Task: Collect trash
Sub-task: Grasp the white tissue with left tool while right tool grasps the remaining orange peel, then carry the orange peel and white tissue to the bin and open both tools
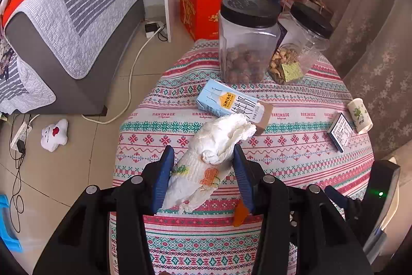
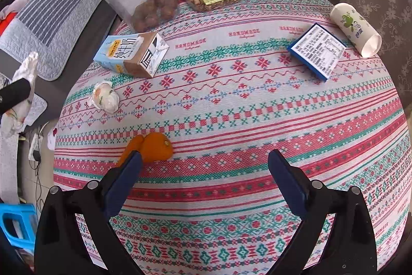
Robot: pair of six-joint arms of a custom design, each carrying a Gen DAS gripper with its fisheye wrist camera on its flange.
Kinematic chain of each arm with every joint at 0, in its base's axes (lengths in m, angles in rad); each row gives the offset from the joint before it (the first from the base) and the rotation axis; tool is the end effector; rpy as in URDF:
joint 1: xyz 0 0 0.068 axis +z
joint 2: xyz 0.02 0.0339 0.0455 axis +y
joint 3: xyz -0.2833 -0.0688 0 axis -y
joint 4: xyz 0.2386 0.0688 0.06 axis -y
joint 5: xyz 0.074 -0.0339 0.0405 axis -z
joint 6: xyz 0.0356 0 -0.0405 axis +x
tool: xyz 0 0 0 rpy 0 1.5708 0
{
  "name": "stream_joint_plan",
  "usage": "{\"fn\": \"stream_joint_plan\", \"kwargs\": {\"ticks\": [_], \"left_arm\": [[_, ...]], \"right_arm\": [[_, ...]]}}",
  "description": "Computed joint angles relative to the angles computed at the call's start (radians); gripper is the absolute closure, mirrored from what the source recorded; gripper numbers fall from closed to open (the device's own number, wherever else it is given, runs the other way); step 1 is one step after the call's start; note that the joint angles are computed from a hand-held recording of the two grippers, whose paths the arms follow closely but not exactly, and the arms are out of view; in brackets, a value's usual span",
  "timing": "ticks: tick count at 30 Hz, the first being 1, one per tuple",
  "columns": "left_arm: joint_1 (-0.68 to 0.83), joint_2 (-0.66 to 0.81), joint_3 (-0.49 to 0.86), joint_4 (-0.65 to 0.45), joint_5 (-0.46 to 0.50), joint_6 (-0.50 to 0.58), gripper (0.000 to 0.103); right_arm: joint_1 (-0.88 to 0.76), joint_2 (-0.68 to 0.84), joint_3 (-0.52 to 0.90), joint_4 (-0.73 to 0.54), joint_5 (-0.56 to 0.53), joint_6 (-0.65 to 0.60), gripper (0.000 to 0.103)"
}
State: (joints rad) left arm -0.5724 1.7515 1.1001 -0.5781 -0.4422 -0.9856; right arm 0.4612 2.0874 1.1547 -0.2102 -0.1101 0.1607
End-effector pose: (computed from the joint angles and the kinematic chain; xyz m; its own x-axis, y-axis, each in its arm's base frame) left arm 0.2878 -0.1673 0.1952 -0.7453 -0.4161 -0.5210 -0.4564 0.8880 -0.0563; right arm 0.3526 0.1796 0.1044 -0.8816 -0.2605 -0.3936 -0.3466 0.9234 0.1651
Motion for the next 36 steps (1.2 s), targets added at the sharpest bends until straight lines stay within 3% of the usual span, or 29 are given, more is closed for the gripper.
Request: {"fn": "stream_joint_plan", "kwargs": {"ticks": [13, 15, 17, 18, 19, 20, 36], "left_arm": [[0.02, -0.031, -0.059, 0.011, -0.015, -0.003, 0.056], [0.022, -0.031, -0.064, 0.012, -0.014, -0.003, 0.056], [0.023, -0.029, -0.064, 0.01, -0.014, -0.006, 0.056], [0.022, -0.027, -0.063, 0.01, -0.016, -0.007, 0.057], [0.022, -0.027, -0.063, 0.01, -0.016, -0.008, 0.056], [0.023, -0.027, -0.063, 0.01, -0.016, -0.008, 0.056], [-0.031, -0.026, 0.011, -0.049, -0.078, -0.053, 0.056]], "right_arm": [[0.165, 0.073, 0.009, 0.096, 0.068, 0.037, 0.024], [0.175, 0.077, 0.007, 0.113, 0.094, 0.035, 0.032], [0.181, 0.075, 0.004, 0.131, 0.118, 0.032, 0.054], [0.179, 0.08, 0.011, 0.132, 0.115, 0.027, 0.058], [0.179, 0.08, 0.011, 0.134, 0.116, 0.025, 0.073], [0.18, 0.077, 0.009, 0.138, 0.121, 0.022, 0.076], [0.058, -0.116, -0.117, 0.19, 0.064, -0.074, 0.08]]}}
